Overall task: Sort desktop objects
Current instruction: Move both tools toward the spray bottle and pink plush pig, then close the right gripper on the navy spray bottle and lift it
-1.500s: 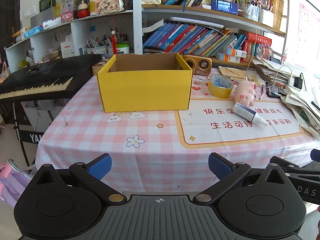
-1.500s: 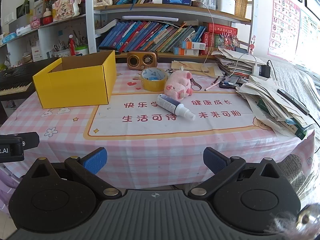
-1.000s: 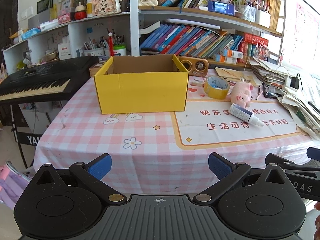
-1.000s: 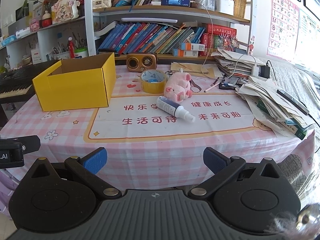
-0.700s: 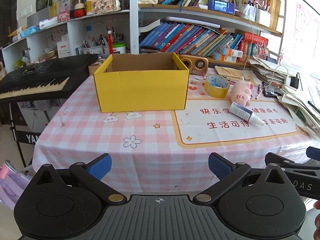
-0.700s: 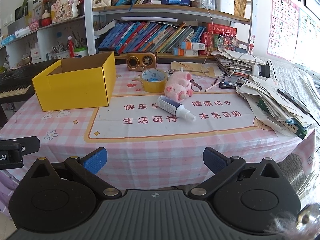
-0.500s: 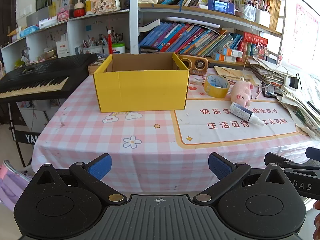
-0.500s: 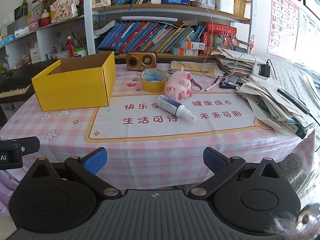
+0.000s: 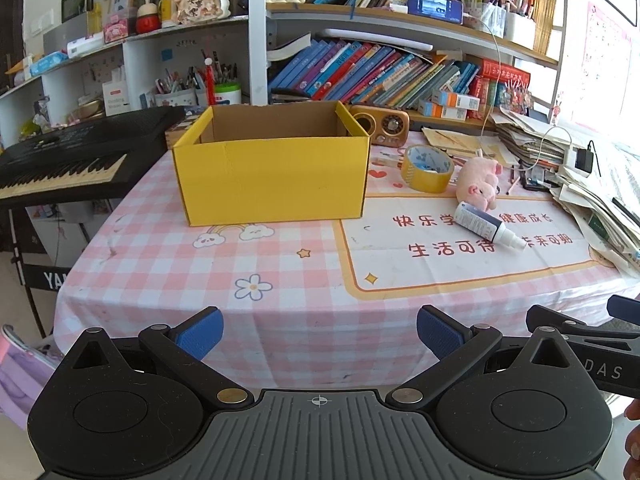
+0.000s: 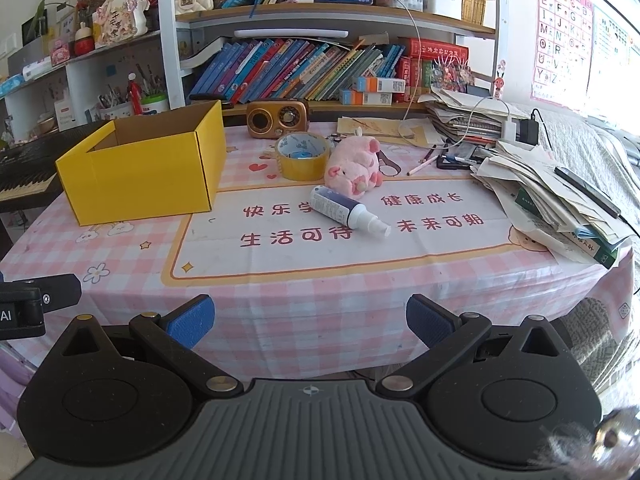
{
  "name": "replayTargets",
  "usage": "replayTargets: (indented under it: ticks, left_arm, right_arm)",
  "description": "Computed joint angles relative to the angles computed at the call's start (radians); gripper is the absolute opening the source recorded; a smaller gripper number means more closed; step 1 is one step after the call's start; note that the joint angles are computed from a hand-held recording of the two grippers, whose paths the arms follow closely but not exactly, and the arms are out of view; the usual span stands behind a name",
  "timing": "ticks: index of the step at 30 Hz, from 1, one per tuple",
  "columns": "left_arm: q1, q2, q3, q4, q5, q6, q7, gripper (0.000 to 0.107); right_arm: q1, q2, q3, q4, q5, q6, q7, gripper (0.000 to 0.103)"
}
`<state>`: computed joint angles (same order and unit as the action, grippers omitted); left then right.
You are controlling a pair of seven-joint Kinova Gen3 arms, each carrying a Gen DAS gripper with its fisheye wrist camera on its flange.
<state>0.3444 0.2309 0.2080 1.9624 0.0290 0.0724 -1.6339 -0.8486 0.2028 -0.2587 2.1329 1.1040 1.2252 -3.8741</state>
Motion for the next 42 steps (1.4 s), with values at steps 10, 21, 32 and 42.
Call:
replayTargets:
  ticks: [10,21,32,42]
  left_arm:
    - [0.204,0.081,-0.178,-0.122,-0.061,0.068,0.129,0.103]
    - [0.333,0.207,-0.251,-0.312,-0.169,0.184,0.322,0.103]
    - [0.460,0.283,-0.339,-0.461,-0.311,0.286,0.564,0.103]
    - [0.528,0.330,-0.378,-0.548,-0.461,0.389,0.808,0.103]
  right_arm:
    - [0.124,-0.047,0.041,0.045,0.041,-0.150,0.090,0.102]
    - [0.337,-0.115,0.107,0.108,0.120,-0.425,0.245,0.097]
    - [0.559,-0.120,0.194,0.115,0.233,-0.753,0.455,0.080]
    - [0.679,-0.029,0.275,0.044,0.221,-0.981,0.720,0.061]
